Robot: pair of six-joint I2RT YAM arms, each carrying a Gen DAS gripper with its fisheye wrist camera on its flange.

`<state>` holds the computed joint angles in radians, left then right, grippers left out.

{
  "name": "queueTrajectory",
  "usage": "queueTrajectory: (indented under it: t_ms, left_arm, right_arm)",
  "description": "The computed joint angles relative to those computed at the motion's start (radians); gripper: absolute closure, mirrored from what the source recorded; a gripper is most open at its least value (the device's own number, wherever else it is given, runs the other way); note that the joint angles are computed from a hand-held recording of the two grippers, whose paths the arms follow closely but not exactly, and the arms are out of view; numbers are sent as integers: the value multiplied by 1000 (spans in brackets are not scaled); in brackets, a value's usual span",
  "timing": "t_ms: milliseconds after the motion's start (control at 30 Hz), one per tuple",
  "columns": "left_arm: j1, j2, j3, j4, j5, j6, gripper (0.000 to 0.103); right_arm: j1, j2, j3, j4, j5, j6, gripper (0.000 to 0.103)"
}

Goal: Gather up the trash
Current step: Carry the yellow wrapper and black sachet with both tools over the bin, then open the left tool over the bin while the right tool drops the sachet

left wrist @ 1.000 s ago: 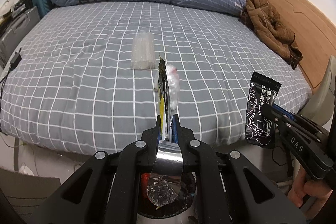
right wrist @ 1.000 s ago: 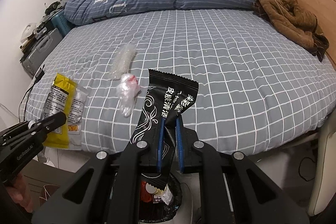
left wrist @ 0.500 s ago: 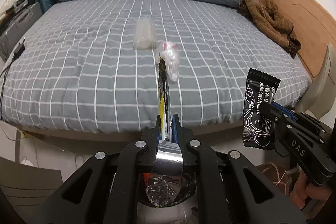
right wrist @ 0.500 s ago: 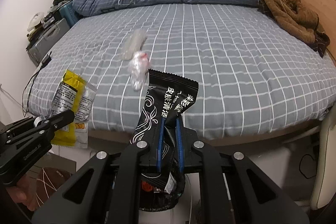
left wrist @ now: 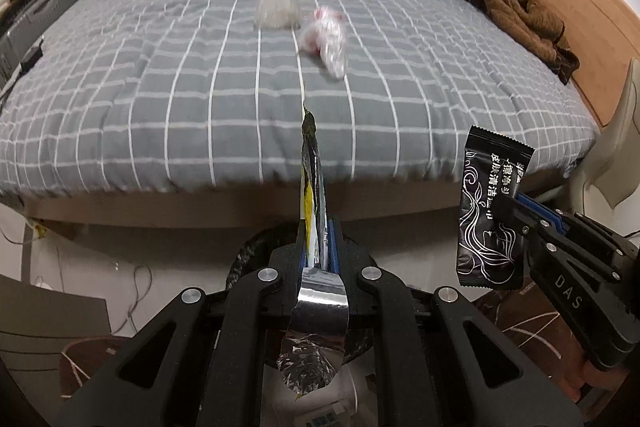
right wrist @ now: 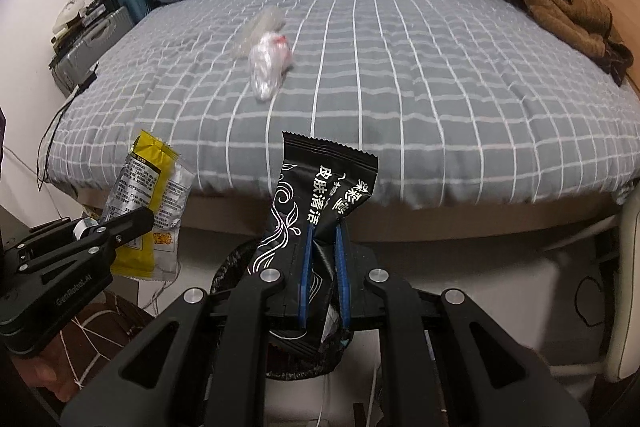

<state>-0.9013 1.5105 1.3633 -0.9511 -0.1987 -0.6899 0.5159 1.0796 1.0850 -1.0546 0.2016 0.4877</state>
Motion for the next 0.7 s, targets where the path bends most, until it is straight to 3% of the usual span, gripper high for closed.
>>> queueTrajectory:
  t_ms: [367,700]
  left_arm:
    - [-15,18,-216,160,61,-42,94]
    - [-5,127,-280,283,124,-30,94]
  right_arm:
    - [31,-10,-227,126,-28,48,92]
    - [-48,10,-355,222,-84,13,92]
